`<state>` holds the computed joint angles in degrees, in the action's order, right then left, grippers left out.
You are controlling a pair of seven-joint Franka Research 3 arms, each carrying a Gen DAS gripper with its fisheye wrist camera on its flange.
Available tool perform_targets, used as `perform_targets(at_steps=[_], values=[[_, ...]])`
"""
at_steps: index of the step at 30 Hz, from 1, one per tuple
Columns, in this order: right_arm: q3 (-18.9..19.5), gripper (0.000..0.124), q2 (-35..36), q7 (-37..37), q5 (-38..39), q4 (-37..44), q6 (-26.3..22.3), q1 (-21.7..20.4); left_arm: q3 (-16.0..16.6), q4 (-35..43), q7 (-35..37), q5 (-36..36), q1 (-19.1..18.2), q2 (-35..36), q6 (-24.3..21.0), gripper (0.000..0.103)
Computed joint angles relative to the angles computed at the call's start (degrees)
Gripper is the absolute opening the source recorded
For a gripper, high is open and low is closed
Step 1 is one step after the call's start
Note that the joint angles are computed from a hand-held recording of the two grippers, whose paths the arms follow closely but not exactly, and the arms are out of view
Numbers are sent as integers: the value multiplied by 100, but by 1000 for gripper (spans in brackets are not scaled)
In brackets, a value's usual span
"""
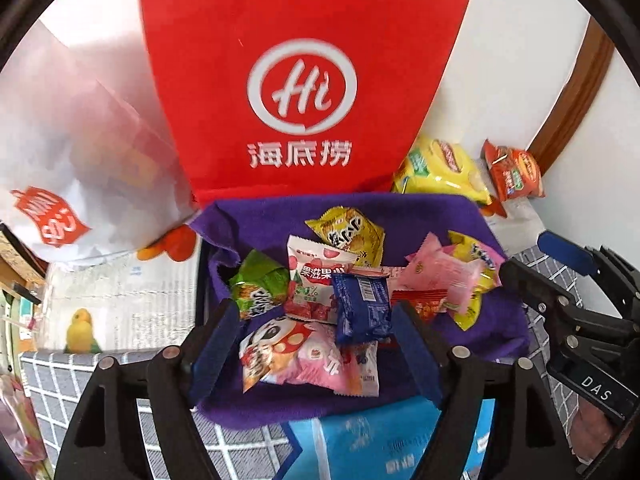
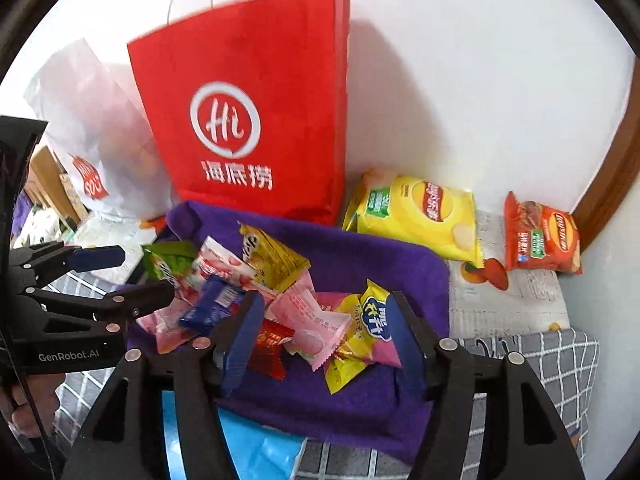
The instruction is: Organize snacks
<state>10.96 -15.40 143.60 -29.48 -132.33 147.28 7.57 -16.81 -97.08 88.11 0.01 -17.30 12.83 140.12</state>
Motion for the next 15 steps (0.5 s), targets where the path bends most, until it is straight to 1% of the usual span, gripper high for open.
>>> perform_targets(at_steps=[3,7,10,12,15], values=[[34,64,-289,36,202,-130,-56,60,-28,-407,166,-280,105,-405,209,79],[285,64,-766,351,293,-341,-307,45,19,-1031,409,-702,148,-1009,412,79],[454,64,-1185,566,463,-534,-486,85,109,-1607,686,-1151,95,-1515,663,79],[545,64,-1463,602,617,-678,-558,143,178,-1982,727,-1193,9,-1839,873,79],[854,64,-1915,839,710,-837,-893,144,294,-2627,727,-1169,-160,-2436,1174,79]])
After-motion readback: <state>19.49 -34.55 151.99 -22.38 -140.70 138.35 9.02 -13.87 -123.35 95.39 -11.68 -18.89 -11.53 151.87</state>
